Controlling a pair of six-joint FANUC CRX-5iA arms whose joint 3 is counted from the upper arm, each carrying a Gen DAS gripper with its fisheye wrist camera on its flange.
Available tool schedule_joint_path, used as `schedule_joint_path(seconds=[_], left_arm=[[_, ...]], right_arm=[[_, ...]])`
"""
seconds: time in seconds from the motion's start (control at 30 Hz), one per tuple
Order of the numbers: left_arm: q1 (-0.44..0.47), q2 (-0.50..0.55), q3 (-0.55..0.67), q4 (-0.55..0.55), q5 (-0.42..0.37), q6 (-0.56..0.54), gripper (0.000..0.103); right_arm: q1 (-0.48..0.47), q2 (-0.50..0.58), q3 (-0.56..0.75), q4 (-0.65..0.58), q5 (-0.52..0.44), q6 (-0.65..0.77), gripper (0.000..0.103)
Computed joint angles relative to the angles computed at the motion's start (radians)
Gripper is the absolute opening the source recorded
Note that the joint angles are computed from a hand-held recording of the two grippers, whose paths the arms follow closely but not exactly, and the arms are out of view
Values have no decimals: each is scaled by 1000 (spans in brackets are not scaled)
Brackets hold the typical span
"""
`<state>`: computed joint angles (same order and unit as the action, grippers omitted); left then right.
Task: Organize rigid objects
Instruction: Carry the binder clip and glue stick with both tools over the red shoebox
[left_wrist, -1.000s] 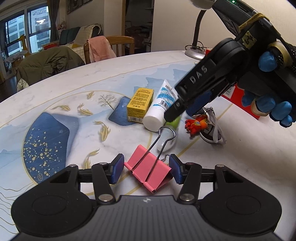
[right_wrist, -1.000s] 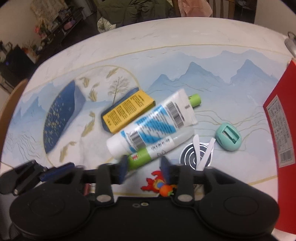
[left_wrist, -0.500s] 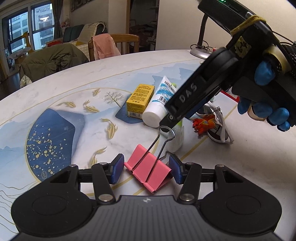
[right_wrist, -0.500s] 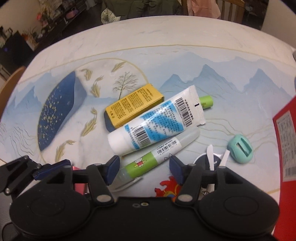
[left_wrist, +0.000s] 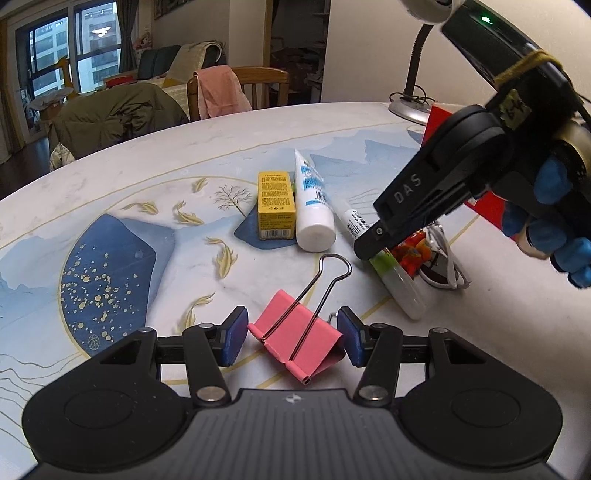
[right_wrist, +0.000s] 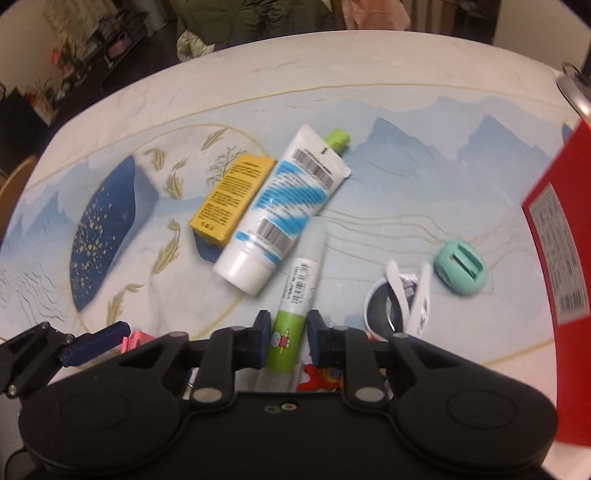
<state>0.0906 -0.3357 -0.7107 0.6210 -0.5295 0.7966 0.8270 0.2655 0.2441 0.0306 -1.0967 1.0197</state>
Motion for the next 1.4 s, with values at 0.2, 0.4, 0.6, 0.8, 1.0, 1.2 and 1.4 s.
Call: schedule_joint_path(seconds=[0.2, 0.4, 0.6, 0.8, 1.0, 1.2, 1.4], left_arm=[[-18, -20, 20, -34, -12, 66, 53], [-44, -49, 50, -83, -40, 159, 53], [-92, -70, 108, -148, -66, 263, 53], [-176, -54, 197, -251, -78, 387, 53], [-278, 8, 299, -354, -75, 495, 53], [-389, 104, 430, -476, -71, 618, 53], [-489, 217, 575, -593, -75, 729, 53]], right_arm=[[-12, -80, -57, -29, 58, -34, 17], [-27, -163, -96, -74, 79, -24, 16], [-50, -247, -123, -119, 72, 12, 16], [-95, -318, -143, -150, 58, 61, 16], [-164, -358, -141, -172, 38, 126, 16], [-273, -380, -125, -219, 24, 216, 16], [-402, -376, -98, -267, 17, 302, 16]])
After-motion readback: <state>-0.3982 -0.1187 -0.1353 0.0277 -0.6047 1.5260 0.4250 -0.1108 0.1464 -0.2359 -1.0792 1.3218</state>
